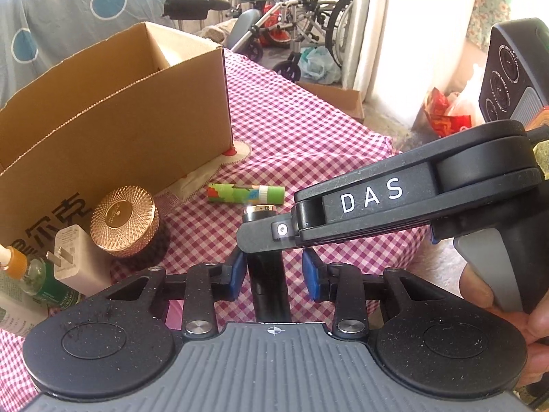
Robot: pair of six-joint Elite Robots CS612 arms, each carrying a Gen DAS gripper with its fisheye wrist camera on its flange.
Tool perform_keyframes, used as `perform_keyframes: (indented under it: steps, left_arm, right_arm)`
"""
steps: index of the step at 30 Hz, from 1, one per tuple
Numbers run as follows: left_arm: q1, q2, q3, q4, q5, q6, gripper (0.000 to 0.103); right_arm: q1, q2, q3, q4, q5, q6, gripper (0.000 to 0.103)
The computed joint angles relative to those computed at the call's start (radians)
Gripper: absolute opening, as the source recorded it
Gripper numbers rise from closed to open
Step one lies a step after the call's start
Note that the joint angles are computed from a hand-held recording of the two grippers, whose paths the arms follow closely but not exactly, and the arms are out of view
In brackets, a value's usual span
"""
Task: Organize rigid objects
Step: 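Move the right gripper to the black cylinder and grasp it, then lower the black cylinder into the box and release it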
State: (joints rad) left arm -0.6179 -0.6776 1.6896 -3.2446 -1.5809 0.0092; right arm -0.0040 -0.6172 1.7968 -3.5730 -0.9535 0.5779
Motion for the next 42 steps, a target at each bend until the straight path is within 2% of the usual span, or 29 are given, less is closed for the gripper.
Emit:
perform_keyframes:
  steps: [9, 14, 21, 24, 27, 30, 36, 42]
  left_arm:
    - [-0.003, -0.037, 0.05, -0.126, 0.038, -0.014, 0.034]
    - [0.002, -0.063, 0.069, -0.21, 0.083, -0.02, 0.034]
    - [0.036, -0.092, 0.033, -0.203, 0.134, -0.057, 0.034]
    - [0.065, -0.089, -0.018, -0.137, 0.122, -0.083, 0.035]
    - [0.105, -0.074, -0.095, -0.003, 0.072, -0.148, 0.035]
    - [0.141, -0.045, -0.181, 0.148, 0.04, -0.198, 0.035]
    - [0.187, 0.021, -0.317, 0.39, 0.016, -0.26, 0.036]
    - [0.214, 0.077, -0.421, 0.561, 0.004, -0.291, 0.039]
  right_arm:
    - [0.024, -0.043, 0.009, -0.055, -0.041, -0.043, 0.024]
    - [0.037, -0.069, -0.017, -0.074, -0.036, -0.104, 0.024]
    - [0.061, -0.075, -0.144, 0.028, 0.015, -0.226, 0.024]
    - [0.072, -0.058, -0.237, 0.132, 0.039, -0.272, 0.024]
    - [0.084, -0.024, -0.353, 0.293, 0.063, -0.31, 0.024]
    - [0.094, 0.031, -0.49, 0.49, 0.084, -0.347, 0.024]
    - [0.108, 0.164, -0.766, 0.877, 0.124, -0.406, 0.024]
    - [0.13, 0.276, -0.991, 1.149, 0.101, -0.474, 0.024]
